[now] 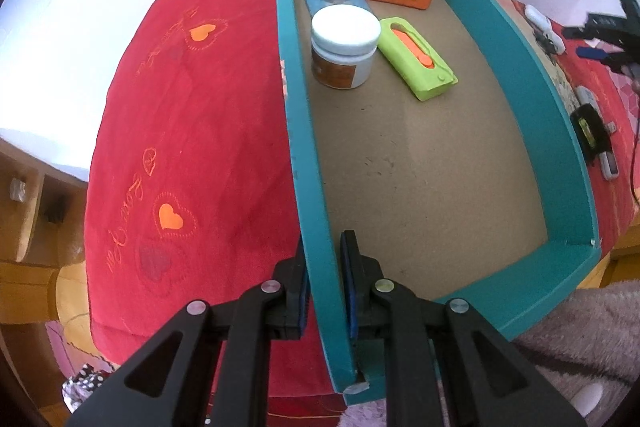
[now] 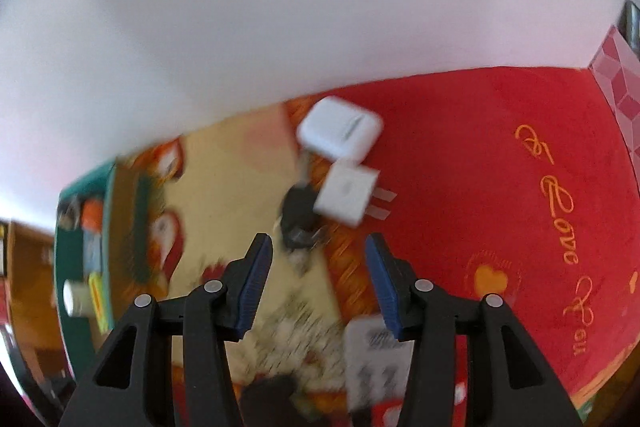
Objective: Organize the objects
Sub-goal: 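Reach the right gripper to the white charger plug and grasp it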
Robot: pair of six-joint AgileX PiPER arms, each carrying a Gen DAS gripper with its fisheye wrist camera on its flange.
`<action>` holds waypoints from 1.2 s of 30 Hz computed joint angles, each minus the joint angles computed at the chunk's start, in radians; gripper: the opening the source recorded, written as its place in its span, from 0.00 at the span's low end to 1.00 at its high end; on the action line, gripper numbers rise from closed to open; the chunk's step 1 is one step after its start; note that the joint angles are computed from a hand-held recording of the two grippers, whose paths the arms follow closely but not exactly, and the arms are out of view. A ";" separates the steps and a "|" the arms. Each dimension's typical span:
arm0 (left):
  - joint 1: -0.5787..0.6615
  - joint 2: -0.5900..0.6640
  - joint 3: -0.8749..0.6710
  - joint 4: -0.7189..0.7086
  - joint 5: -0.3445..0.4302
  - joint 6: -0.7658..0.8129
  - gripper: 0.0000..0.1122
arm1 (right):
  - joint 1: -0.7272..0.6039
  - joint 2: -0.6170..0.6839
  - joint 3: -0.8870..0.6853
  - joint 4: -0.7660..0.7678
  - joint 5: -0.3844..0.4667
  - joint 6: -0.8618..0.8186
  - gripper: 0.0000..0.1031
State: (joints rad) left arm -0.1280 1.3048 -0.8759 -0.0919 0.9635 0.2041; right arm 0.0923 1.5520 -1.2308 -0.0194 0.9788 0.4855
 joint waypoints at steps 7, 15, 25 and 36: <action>0.000 -0.010 0.012 -0.006 -0.009 0.002 0.11 | -0.080 0.080 -0.036 0.038 -0.017 -0.044 0.52; 0.008 -0.030 0.029 -0.010 -0.015 0.006 0.11 | -0.079 0.135 -0.059 0.031 -0.036 -0.043 0.52; -0.007 -0.036 0.027 0.006 -0.010 -0.014 0.11 | -0.064 0.098 -0.029 -0.066 -0.049 -0.029 0.49; -0.036 -0.010 0.003 0.029 -0.002 -0.053 0.11 | -0.075 0.072 0.002 -0.052 -0.054 -0.065 0.50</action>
